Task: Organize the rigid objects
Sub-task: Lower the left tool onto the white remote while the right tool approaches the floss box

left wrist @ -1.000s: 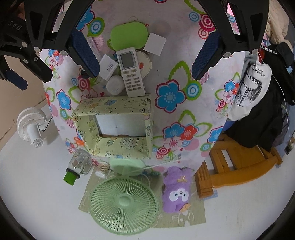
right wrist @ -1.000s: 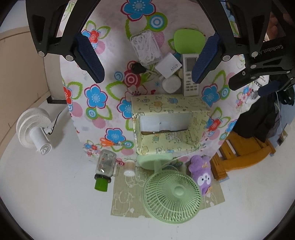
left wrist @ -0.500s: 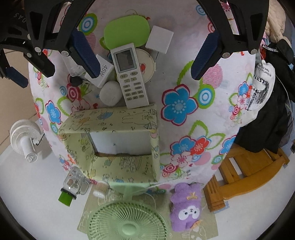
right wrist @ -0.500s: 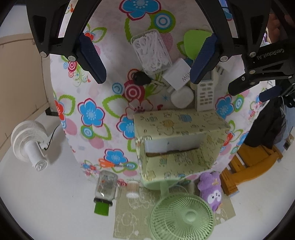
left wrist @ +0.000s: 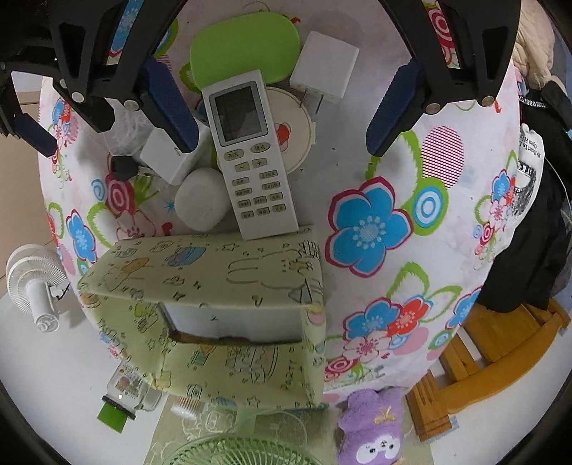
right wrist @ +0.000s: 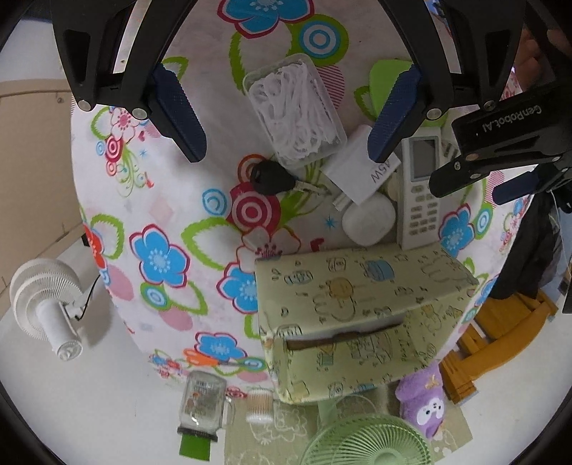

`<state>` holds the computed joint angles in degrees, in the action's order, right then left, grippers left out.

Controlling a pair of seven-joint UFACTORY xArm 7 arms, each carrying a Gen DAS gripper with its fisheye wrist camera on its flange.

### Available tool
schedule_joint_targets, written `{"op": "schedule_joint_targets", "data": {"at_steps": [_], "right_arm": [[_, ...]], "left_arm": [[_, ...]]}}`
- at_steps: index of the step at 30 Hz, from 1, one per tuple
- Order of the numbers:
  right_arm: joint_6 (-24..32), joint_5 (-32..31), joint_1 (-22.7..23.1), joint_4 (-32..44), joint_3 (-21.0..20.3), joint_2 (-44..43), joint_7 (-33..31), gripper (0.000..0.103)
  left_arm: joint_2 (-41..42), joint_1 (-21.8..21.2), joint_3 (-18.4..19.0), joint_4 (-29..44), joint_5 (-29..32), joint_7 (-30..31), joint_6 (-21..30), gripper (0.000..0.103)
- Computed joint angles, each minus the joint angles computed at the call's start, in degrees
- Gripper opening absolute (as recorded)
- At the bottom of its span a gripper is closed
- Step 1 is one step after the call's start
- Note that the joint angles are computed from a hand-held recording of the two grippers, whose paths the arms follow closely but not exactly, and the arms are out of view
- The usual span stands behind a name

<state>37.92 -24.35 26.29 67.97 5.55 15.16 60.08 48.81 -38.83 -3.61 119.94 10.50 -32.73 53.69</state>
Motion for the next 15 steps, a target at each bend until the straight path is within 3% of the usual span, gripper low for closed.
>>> {"op": "schedule_joint_targets", "data": {"at_steps": [15], "right_arm": [[-1.57, 3.91, -0.29, 0.04, -0.07, 3.56, -2.33, 0.093]], "left_arm": [[6.73, -0.86, 1.02, 7.95, -0.36, 0.57, 3.11, 0.09]]}}
